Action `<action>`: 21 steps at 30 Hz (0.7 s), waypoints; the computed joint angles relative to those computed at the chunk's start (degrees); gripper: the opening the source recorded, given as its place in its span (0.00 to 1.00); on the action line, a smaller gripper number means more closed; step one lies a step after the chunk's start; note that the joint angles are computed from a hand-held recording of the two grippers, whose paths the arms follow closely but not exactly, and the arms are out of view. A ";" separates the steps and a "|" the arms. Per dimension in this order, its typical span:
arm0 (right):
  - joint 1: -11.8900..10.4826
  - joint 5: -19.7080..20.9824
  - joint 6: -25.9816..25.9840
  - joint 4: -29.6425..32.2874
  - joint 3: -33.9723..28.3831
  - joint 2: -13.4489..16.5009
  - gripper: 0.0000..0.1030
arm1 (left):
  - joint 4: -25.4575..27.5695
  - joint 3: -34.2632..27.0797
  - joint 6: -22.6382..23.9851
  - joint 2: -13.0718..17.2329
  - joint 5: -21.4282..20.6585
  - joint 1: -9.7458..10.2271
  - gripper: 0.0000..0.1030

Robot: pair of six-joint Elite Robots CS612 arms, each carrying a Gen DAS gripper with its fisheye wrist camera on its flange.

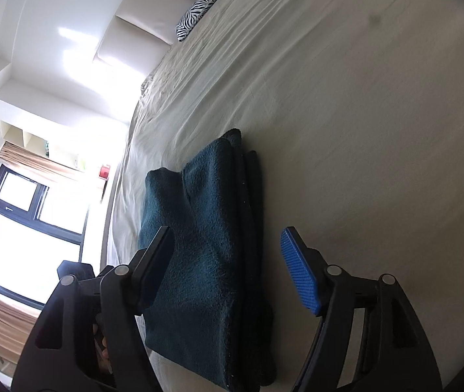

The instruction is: Fold small clothes

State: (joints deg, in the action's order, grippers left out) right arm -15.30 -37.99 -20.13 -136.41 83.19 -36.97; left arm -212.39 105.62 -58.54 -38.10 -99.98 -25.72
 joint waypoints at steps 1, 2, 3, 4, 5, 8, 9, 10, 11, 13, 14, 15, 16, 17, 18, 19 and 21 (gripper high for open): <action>0.37 -1.12 -1.23 2.66 -0.80 0.28 0.66 | 0.62 -0.10 0.44 -0.02 -0.24 -0.16 0.78; 1.30 -2.17 -1.39 3.67 -1.34 0.77 0.66 | 1.17 -0.19 1.01 -0.09 -0.48 -0.32 0.78; 1.62 -2.76 -1.97 4.28 -1.68 1.00 0.66 | 1.50 -0.69 1.25 0.04 -1.03 -0.44 0.78; 1.78 -3.00 -2.53 4.69 -1.83 1.00 0.65 | 2.08 -0.87 1.46 0.05 -1.41 -0.44 0.78; 1.96 -3.05 -3.20 5.80 -2.25 1.12 0.65 | 3.02 -0.97 1.76 -0.04 -1.35 -0.46 0.78; 2.97 -5.17 -5.22 9.30 -3.93 1.51 0.61 | 5.70 -2.59 1.54 0.49 -1.66 -0.31 0.76; 3.34 -6.58 -5.59 9.85 -4.38 1.56 0.58 | 6.08 -2.63 1.79 0.44 -1.52 -0.41 0.76; 3.70 -7.31 -5.58 10.51 -5.01 1.81 0.56 | 7.13 -2.82 2.23 0.26 -1.16 -0.57 0.74; 3.95 -7.56 -5.59 11.26 -5.66 2.12 0.55 | 8.86 -3.11 2.74 0.00 -0.48 -0.80 0.72; 4.43 -9.31 -5.27 11.39 -6.21 2.34 0.44 | 10.84 -2.83 3.21 -0.48 0.29 -1.06 0.63; 4.70 -10.30 -5.35 11.08 -6.19 2.28 0.41 | 11.44 -2.90 3.11 -0.51 0.31 -1.06 0.60; 4.96 -11.21 -5.58 10.36 -5.94 2.11 0.37 | 11.97 -2.79 3.15 -0.66 0.39 -1.12 0.55; 5.19 -12.08 -5.67 9.26 -5.49 1.86 0.34 | 12.63 -2.30 3.37 -1.11 0.92 -1.39 0.53; 5.42 -13.07 -5.59 7.71 -4.89 1.54 0.33 | 13.47 -2.11 3.85 -1.45 1.55 -1.63 0.51; 5.87 -14.25 -5.20 5.83 -4.45 1.44 0.31 | 14.98 -2.29 4.69 -1.82 2.49 -1.94 0.49; 6.09 -15.52 -5.20 3.75 -3.52 0.95 0.30 | 16.49 -2.14 5.52 -2.38 3.64 -2.32 0.47; 7.07 -19.38 -5.11 -1.67 -1.26 -0.24 0.28 | 19.68 -2.20 6.87 -3.43 5.90 -3.07 0.44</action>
State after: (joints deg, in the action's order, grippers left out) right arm -8.22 -57.38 -25.24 -138.08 81.93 -37.21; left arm -192.72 103.42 -51.67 -41.53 -94.08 -28.79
